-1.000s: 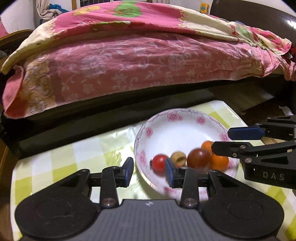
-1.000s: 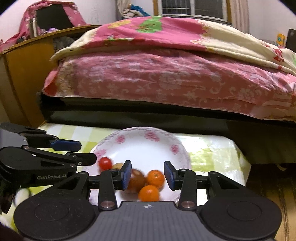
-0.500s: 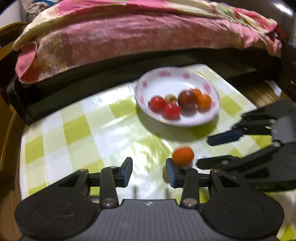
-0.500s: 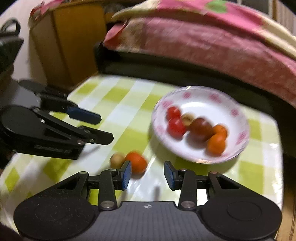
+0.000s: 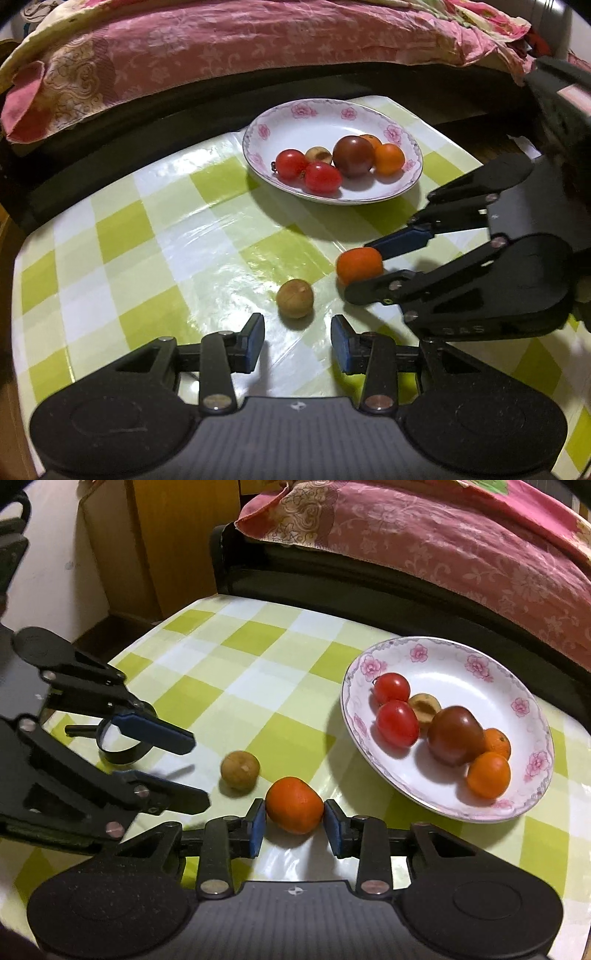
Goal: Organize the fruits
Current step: 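Grasp the tan longan with the left gripper while the right gripper grasps the last orange, then carry the longan in the left gripper and the orange in the right gripper over the plate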
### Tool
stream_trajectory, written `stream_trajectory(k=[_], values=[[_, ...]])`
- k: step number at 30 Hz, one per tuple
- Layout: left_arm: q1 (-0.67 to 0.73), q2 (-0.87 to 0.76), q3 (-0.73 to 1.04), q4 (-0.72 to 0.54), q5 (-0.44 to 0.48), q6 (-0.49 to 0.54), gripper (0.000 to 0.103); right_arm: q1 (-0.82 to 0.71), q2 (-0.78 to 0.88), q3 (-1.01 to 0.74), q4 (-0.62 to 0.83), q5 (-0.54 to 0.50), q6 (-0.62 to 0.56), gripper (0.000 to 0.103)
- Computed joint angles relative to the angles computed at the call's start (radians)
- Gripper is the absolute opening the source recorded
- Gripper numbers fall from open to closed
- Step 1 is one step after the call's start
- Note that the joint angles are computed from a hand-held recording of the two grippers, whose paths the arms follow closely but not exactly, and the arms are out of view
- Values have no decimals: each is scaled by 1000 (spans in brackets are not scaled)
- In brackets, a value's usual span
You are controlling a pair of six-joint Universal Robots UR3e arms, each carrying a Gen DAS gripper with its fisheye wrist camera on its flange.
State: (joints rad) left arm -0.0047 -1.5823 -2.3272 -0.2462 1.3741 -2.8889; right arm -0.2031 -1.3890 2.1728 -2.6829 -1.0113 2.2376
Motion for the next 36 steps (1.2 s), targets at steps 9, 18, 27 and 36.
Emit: stream_trajectory(k=[9,18,27,36], values=[[-67,-179,74,142,72,-57,47,-86,-151,73,110,-27,-17,28],[-106,-203,63,200,101,-71,33,-97,-195,106,101,-69,15,29],[-132,-76,22,45,65,-83,33,-116,-297,180,106,-120,38,29],[-184,-78,-24,123,111,-111,38,-157,-375,309,30,-101,-27,33]])
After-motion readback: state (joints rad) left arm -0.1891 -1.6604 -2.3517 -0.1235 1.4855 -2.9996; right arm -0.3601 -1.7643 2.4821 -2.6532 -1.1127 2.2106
